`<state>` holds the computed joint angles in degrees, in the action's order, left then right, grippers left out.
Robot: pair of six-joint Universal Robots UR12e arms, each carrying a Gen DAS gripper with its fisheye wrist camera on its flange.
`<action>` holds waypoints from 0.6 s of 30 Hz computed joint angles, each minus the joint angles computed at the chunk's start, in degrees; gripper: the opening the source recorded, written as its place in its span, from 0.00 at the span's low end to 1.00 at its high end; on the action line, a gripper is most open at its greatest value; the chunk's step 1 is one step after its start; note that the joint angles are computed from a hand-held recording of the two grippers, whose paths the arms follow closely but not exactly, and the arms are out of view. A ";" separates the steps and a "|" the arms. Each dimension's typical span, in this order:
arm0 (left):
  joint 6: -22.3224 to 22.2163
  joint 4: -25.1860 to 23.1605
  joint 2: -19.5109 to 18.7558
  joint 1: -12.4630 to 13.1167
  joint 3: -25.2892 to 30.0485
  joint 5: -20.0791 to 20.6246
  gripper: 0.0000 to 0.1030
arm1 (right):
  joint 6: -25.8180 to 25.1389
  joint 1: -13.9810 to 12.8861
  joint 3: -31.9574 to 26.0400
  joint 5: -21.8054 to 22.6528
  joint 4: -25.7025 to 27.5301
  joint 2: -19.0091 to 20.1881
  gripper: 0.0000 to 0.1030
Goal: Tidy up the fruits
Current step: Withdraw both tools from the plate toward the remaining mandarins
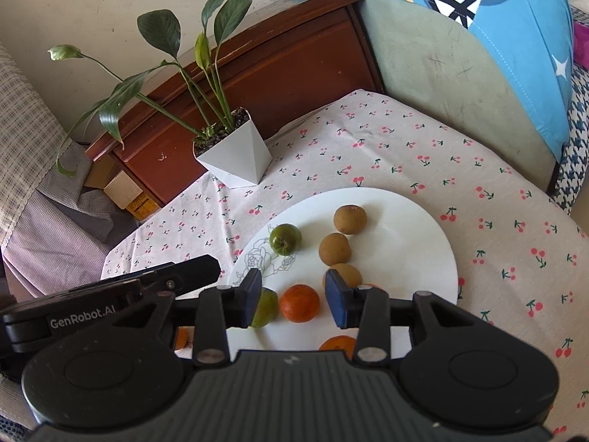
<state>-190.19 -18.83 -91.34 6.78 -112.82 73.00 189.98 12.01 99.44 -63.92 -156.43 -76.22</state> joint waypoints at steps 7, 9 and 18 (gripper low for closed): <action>-3.21 0.24 2.62 1.12 -2.69 1.05 0.74 | -3.18 1.55 1.18 -1.46 -2.12 -0.94 0.46; -4.12 0.98 3.27 1.32 -3.62 1.65 0.74 | -3.12 1.87 1.50 -1.52 -2.44 -1.09 0.48; -7.03 0.88 6.04 3.00 -6.98 2.52 0.86 | -5.11 3.04 2.75 -2.44 -2.89 -1.86 0.55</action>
